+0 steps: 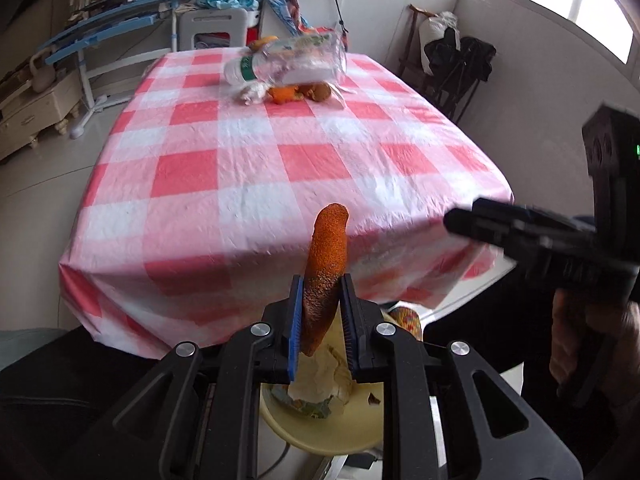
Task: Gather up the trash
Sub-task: 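Open the right gripper to drop the white tissue into the basin, then open the left gripper to drop the orange peel into the basin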
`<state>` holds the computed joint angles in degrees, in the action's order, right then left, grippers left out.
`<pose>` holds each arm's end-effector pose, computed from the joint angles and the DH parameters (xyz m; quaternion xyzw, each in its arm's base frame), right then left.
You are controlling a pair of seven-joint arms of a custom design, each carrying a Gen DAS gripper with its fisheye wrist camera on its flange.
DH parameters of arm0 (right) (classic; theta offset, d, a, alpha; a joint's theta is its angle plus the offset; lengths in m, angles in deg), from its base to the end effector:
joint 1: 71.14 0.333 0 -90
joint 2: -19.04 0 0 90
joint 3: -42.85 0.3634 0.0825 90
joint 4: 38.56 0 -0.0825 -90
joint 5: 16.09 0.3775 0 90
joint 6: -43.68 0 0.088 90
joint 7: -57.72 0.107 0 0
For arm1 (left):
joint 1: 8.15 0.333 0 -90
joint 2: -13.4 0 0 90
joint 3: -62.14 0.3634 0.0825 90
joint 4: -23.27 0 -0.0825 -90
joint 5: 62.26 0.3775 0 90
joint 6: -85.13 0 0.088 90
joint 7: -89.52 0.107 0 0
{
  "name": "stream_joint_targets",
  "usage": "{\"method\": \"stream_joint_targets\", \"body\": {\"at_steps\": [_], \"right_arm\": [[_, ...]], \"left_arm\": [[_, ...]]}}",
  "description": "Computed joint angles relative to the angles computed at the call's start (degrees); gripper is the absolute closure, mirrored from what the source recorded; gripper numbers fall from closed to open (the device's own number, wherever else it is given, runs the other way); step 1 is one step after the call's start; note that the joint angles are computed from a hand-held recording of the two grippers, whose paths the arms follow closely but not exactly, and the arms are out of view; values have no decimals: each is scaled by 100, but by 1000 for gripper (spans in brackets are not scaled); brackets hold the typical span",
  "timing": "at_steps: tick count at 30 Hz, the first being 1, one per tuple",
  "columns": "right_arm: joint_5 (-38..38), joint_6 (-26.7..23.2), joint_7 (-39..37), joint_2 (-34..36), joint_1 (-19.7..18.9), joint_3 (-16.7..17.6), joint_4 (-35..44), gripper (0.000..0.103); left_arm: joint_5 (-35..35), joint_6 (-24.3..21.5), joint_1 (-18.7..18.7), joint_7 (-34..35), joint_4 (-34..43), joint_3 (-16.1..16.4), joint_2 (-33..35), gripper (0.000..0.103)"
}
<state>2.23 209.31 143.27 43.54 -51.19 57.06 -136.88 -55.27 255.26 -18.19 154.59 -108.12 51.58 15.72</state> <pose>0.6240 0.3642 0.4787 -0.7515 0.5357 -0.0627 0.3800 0.5225 -0.2042 0.4578 -0.6596 0.6832 -0.2797 0.1416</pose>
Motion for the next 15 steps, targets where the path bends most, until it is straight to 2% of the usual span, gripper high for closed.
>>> {"method": "stream_joint_targets", "body": {"at_steps": [1,2,5,6,7,10,11,13,15], "right_arm": [[41,120,95,1,20,-33,-18,31],[92,234,148,10,-2,-30,-51,31],[76,503,413,-7,43,-105,-163,31],[23,596,522,-24,91,-157,-210,30],[-44,682,629,-50,135,-212,-260,29],[-407,919,1055,-176,394,-529,-464,24],[-529,945,1176,-187,452,-602,-490,24],[-778,903,1371,-151,529,-743,-452,24],[-1083,840,1600,-134,683,-957,-421,24]], "left_arm": [[-282,-282,-11,420,71,-105,44,86],[-219,-542,-60,537,147,-133,98,85],[227,-964,-216,489,277,-126,185,81],[315,-953,-241,456,269,-117,171,73],[520,-878,-269,278,239,-76,139,60],[1465,-387,-261,-784,76,109,-36,34],[1890,-233,-218,-1283,52,173,-88,30],[3180,-47,-75,-2755,78,302,-165,18],[4205,70,134,-4070,104,340,-244,16]]}}
